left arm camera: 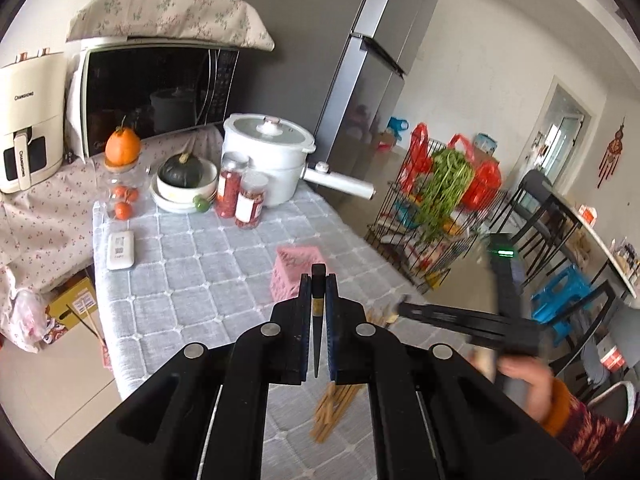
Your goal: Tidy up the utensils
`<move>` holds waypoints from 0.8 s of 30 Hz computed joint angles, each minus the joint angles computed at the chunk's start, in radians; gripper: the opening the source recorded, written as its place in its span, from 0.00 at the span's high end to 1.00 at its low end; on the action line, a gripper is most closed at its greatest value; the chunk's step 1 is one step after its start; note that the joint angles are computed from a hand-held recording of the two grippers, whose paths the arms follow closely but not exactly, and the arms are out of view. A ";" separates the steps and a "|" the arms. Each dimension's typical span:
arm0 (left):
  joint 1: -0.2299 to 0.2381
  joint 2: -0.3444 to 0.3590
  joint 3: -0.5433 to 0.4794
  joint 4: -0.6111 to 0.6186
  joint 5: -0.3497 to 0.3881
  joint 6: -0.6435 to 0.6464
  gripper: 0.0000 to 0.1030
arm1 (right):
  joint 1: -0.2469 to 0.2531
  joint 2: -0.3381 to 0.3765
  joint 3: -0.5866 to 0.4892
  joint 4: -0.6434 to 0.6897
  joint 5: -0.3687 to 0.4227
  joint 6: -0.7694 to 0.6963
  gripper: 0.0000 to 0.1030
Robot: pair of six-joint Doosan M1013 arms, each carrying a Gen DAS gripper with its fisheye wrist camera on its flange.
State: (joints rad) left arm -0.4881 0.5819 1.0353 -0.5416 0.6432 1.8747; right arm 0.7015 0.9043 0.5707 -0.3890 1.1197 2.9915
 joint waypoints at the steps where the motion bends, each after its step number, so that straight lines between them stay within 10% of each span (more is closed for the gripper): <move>1: -0.004 0.003 -0.011 0.012 0.000 -0.016 0.94 | 0.002 -0.006 -0.007 -0.028 0.002 0.001 0.93; 12: -0.055 0.151 -0.314 0.282 -0.002 -0.348 0.94 | 0.004 -0.128 0.061 -0.311 -0.102 0.082 0.93; 20: -0.068 0.395 -0.736 0.406 0.273 -0.482 0.92 | -0.041 -0.056 -0.062 -0.222 -0.114 -0.016 0.93; 24: -0.060 0.447 -0.811 0.420 0.340 -0.543 0.62 | -0.059 -0.021 -0.117 -0.164 -0.106 -0.044 0.94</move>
